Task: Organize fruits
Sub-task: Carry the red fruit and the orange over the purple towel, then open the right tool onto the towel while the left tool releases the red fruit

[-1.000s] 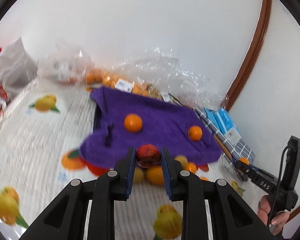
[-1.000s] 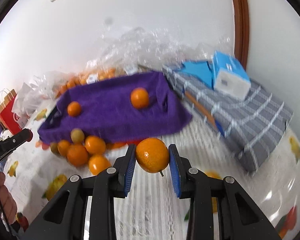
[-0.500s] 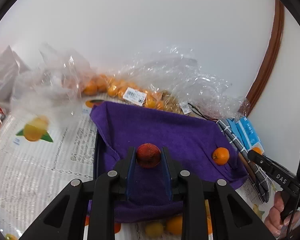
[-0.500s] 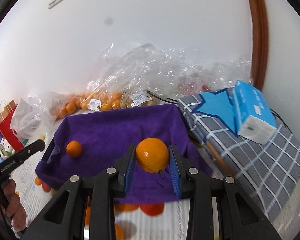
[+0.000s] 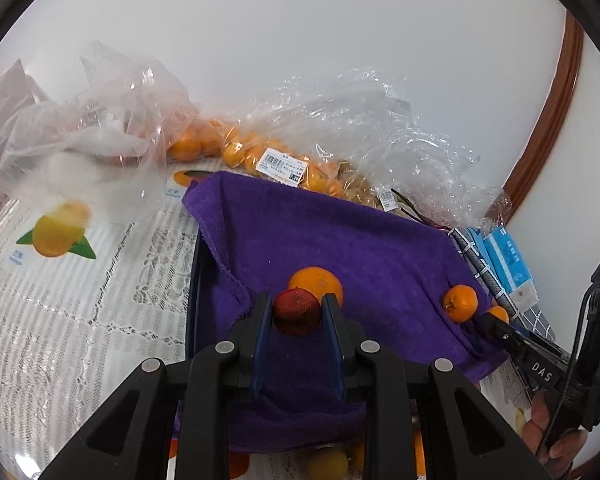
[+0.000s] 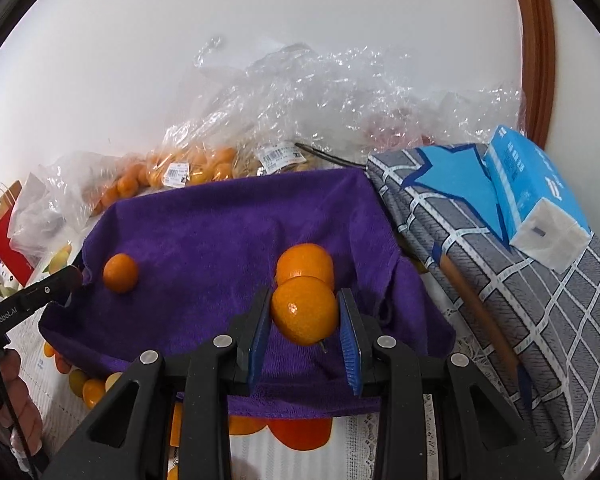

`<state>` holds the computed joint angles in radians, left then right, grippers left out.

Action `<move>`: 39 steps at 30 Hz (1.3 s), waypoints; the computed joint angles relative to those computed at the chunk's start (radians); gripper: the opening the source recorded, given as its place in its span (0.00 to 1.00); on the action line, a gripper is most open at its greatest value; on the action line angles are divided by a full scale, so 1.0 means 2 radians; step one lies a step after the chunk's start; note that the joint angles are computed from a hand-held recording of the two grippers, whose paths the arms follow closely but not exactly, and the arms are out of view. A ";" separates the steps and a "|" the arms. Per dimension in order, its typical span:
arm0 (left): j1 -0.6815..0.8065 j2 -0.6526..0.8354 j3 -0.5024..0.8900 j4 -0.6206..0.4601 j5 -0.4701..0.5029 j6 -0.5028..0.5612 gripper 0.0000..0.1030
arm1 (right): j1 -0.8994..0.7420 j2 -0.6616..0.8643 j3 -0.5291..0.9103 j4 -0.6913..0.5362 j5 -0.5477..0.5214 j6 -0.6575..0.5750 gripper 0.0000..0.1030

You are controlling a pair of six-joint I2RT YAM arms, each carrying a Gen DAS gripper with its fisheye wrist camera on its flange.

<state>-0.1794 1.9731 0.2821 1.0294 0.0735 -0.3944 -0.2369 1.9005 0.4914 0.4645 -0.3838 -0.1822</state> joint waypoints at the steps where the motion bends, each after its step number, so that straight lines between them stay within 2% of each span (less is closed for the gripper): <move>1: -0.001 0.002 0.003 -0.003 0.000 -0.001 0.23 | 0.002 0.003 -0.001 0.003 0.005 -0.001 0.32; 7: -0.011 0.008 0.012 -0.012 -0.009 0.001 0.23 | 0.009 0.014 -0.002 0.017 0.013 -0.001 0.32; 18: -0.031 0.012 0.025 -0.037 -0.036 0.005 0.23 | 0.016 0.032 0.012 0.003 0.021 -0.001 0.32; 26: -0.032 0.011 0.027 -0.038 -0.033 0.008 0.23 | 0.017 0.032 0.007 0.012 0.022 -0.003 0.32; 28: -0.032 0.009 0.027 -0.041 -0.033 0.009 0.23 | 0.016 0.027 0.000 0.019 0.020 -0.004 0.36; 30: -0.032 0.005 0.027 -0.046 -0.034 0.010 0.23 | 0.014 0.022 -0.008 0.029 0.020 -0.004 0.46; 34: -0.034 -0.001 0.022 -0.039 -0.038 0.013 0.35 | 0.011 0.020 -0.011 0.034 0.015 -0.003 0.50; 39: -0.035 -0.007 0.004 -0.007 -0.037 0.011 0.40 | 0.011 0.011 -0.017 0.037 0.024 0.002 0.50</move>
